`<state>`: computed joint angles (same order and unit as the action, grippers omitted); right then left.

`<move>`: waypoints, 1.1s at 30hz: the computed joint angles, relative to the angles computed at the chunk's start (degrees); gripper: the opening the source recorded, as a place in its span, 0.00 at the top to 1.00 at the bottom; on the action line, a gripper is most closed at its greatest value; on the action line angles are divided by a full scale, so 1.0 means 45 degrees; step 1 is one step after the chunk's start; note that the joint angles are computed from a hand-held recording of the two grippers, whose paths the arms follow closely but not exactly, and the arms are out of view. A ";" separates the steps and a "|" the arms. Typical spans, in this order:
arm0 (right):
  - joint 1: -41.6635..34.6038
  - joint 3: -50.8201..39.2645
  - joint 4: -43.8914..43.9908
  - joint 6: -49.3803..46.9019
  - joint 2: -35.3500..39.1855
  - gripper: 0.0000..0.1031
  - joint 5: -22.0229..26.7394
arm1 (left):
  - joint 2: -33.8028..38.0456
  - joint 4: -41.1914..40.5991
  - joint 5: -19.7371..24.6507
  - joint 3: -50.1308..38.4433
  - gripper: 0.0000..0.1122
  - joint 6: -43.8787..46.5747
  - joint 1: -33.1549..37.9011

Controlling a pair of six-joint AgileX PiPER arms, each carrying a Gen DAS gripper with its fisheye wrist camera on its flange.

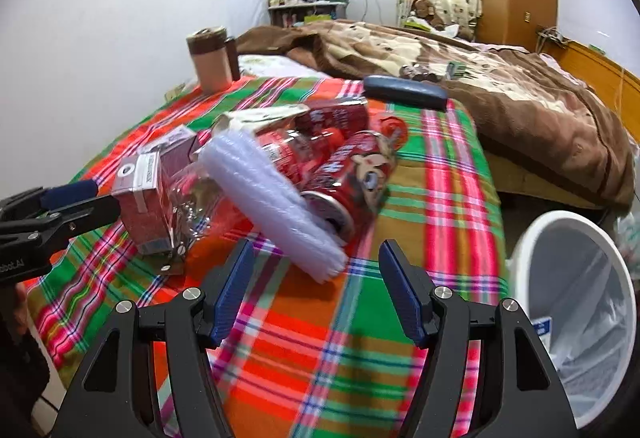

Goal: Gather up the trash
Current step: 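Move both open tools back over the trash on the cloth, then grasp the strawberry juice carton with the left tool while the right tool grasps the foam net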

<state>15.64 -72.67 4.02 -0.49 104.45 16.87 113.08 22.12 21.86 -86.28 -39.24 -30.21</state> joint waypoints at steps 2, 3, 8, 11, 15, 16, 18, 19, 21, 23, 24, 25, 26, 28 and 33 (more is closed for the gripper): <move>0.0117 -0.0331 -0.0131 0.0065 0.0265 0.36 0.0307 | 0.0097 0.0385 0.0074 -0.0074 0.40 -0.0007 0.0010; 0.0182 -0.0442 -0.0374 0.0255 0.0367 0.36 0.0390 | 0.0127 0.0833 0.0067 -0.0075 0.40 -0.0196 -0.0029; 0.0411 -0.1036 -0.1189 0.0833 0.0754 0.36 0.0948 | 0.0553 -0.2051 -0.0218 -0.0588 0.40 0.3335 0.0379; 0.0507 -0.1268 -0.1937 0.1452 0.0881 0.36 0.1239 | 0.0887 -0.3340 0.0029 -0.1060 0.40 0.5006 0.0488; 0.0528 -0.1245 -0.2432 0.2019 0.0878 0.36 0.1272 | 0.1352 -0.4500 0.0335 -0.1741 0.40 0.6680 0.0577; 0.0511 -0.1232 -0.2384 0.2011 0.0867 0.36 0.1281 | 0.1528 -0.4437 0.0478 -0.2004 0.40 0.6744 0.0578; 0.0522 -0.1254 -0.2432 0.2120 0.0877 0.36 0.1350 | 0.1841 -0.4856 0.0769 -0.2467 0.40 0.7255 0.0662; 0.0513 -0.1335 -0.2426 0.2118 0.0929 0.36 0.1402 | 0.1971 -0.5195 0.0941 -0.2671 0.40 0.7555 0.0717; 0.0484 -0.1401 -0.2229 0.1991 0.0981 0.36 0.1455 | 0.2096 -0.6302 0.1039 -0.2793 0.40 0.8608 0.0878; 0.0399 -0.1388 -0.1784 0.1609 0.0984 0.36 0.1456 | 0.2133 -0.6856 0.0994 -0.2789 0.40 0.9076 0.0968; 0.0386 -0.1379 -0.1769 0.1612 0.0991 0.36 0.1442 | 0.2141 -0.7035 0.0964 -0.2773 0.40 0.9229 0.1001; 0.0371 -0.1308 -0.1740 0.1623 0.0953 0.38 0.1386 | 0.2151 -0.7433 0.0936 -0.2743 0.40 0.9529 0.1063; 0.0334 -0.1353 -0.1594 0.1489 0.0994 0.43 0.1390 | 0.2151 -0.7739 0.0924 -0.2712 0.40 0.9774 0.1120; 0.0276 -0.1391 -0.1333 0.1256 0.1039 0.46 0.1380 | 0.2146 -0.8227 0.0892 -0.2688 0.40 1.0178 0.1205; 0.0214 -0.1379 -0.0966 0.1012 0.1063 0.56 0.1330 | 0.2049 -0.9315 0.0696 -0.2418 0.41 1.0787 0.1357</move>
<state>16.61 -78.88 -0.33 4.07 109.24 22.85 122.30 -19.79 24.99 -97.16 9.30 -24.11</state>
